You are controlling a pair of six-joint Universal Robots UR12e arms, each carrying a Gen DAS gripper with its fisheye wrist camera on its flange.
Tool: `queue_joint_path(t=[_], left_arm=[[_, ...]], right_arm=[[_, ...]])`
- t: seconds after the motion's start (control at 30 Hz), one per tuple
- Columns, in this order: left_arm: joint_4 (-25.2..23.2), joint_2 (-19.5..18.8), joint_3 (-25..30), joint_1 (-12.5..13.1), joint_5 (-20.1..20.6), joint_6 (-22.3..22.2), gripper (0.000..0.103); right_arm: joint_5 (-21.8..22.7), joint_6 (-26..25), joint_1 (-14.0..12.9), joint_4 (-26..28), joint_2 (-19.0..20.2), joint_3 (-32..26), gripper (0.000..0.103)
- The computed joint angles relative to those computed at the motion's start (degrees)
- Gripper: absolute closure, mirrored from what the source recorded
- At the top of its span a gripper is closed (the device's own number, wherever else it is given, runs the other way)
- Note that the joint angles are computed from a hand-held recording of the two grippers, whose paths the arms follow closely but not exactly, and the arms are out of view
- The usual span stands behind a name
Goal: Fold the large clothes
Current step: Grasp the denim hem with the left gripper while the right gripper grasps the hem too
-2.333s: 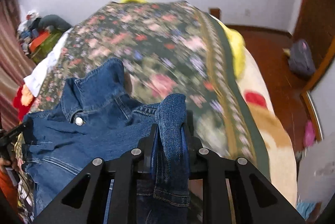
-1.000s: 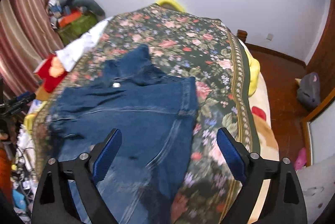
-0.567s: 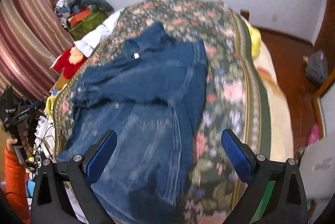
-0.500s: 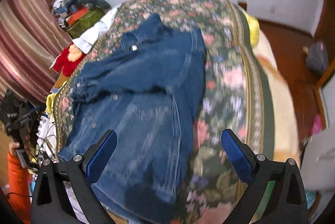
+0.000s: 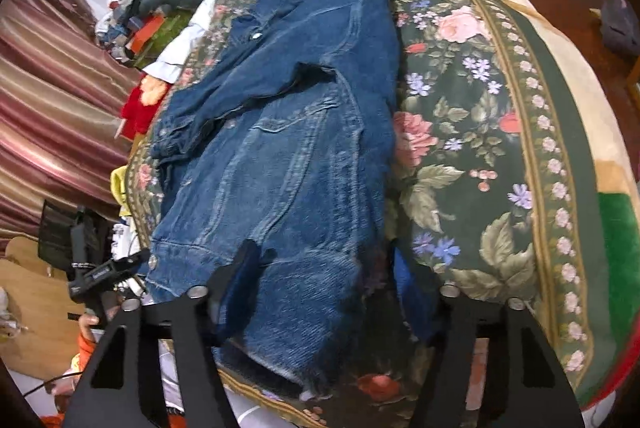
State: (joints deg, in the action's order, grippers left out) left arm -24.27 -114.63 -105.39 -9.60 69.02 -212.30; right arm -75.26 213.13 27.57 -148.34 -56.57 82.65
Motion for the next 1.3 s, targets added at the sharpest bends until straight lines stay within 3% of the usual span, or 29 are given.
queue_joint_path(t=[0.07,0.13,0.2,0.23,0.27,0.37,0.63,0.93,1.1,1.3], left_arm=[[0.9,-0.5,-0.2,0.0,-1.9,-1.0,0.026],[2.7,-1.1,-0.6,0.0,-4.4,-2.1,0.035],[3.5,-1.1,-0.5,-0.1,-3.5,-2.5,0.041],[3.5,-1.1,-0.2,-0.3,-2.9,-2.1,0.049],[3.3,-1.0,-0.1,-0.4,-2.1,-1.7,0.064],[3.8,-0.2,0.1,-0.3,-1.8,-0.4,0.080],[9.3,0.6,3.9,-1.5,3.7,4.9,0.087],[14.8,-2.7,12.1,0.1,8.0,5.0,0.087],[13.0,-7.3,19.0,1.5,10.5,0.7,0.087],[6.2,-11.9,26.5,0.9,15.1,0.7,0.087]], right_arm=[[1.3,0.0,0.0,-1.3,0.1,0.3,0.060],[1.4,-0.5,0.1,-1.7,0.3,0.0,0.065],[0.6,-1.5,0.4,-1.5,0.5,-0.5,0.068],[0.3,-2.2,0.5,-1.5,0.6,-0.8,0.072],[0.1,-3.1,0.6,-1.2,0.7,-1.2,0.076],[-1.5,-5.7,0.9,-1.7,1.1,-2.6,0.083],[-4.2,-8.9,1.3,-5.7,3.6,-8.5,0.089],[-9.1,-6.2,-0.2,-8.7,8.9,-18.3,0.090],[-11.3,-3.7,-1.4,-7.3,13.2,-25.6,0.090],[-14.4,-4.4,-1.8,1.5,20.8,-38.9,0.090]])
